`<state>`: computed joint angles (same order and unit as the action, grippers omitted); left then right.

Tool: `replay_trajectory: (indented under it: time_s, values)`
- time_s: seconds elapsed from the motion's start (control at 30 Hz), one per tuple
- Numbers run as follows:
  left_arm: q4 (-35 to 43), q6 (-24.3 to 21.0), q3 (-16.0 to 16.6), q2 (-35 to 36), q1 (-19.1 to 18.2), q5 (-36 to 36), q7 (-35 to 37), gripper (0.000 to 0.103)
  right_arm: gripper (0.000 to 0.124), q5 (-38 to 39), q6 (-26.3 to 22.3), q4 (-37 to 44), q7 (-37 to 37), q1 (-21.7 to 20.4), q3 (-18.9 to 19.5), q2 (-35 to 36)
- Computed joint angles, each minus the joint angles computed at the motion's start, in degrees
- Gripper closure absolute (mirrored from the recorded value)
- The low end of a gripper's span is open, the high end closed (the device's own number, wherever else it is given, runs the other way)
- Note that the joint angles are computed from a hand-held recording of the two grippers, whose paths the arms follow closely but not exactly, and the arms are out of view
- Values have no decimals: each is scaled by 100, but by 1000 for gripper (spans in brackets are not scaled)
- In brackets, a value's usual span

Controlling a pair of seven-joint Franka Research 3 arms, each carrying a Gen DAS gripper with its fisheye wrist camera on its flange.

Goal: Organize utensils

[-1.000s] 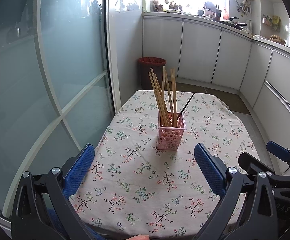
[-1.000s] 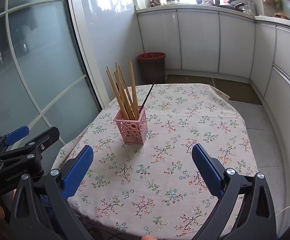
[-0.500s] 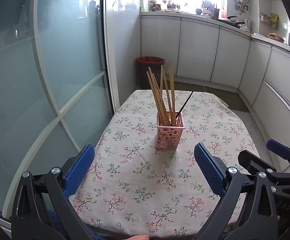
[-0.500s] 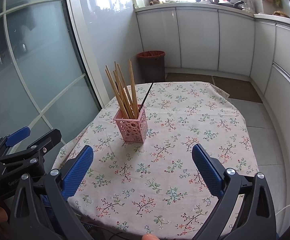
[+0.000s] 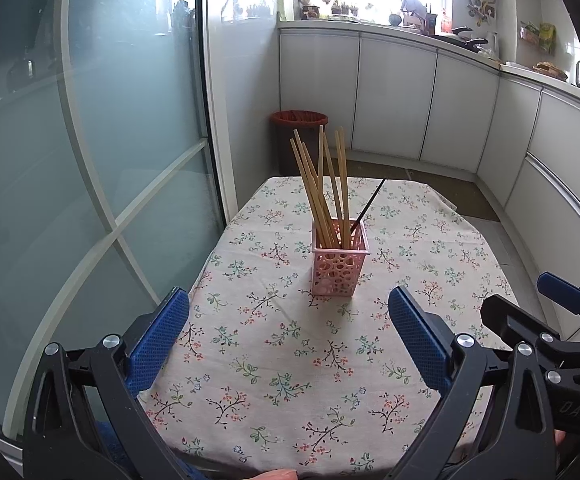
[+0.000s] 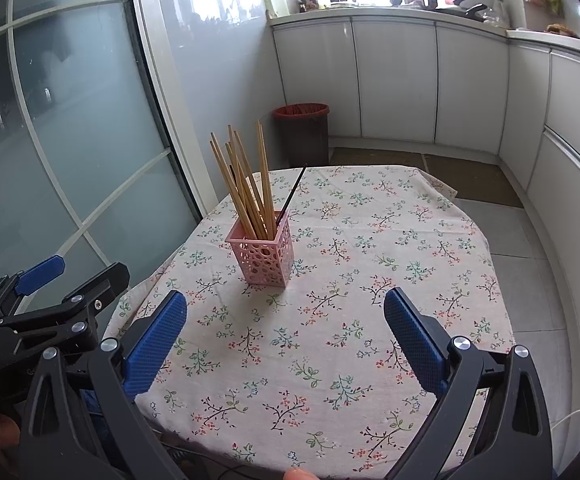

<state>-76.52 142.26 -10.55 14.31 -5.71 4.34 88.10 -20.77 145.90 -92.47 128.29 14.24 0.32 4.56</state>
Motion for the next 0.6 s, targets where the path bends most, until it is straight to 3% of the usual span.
replay_trajectory:
  time_s: [0.6]
  values:
    - [84, -145, -9, 67, -12, -16, 33, 7, 28, -24, -42, 4, 1, 1, 8, -14]
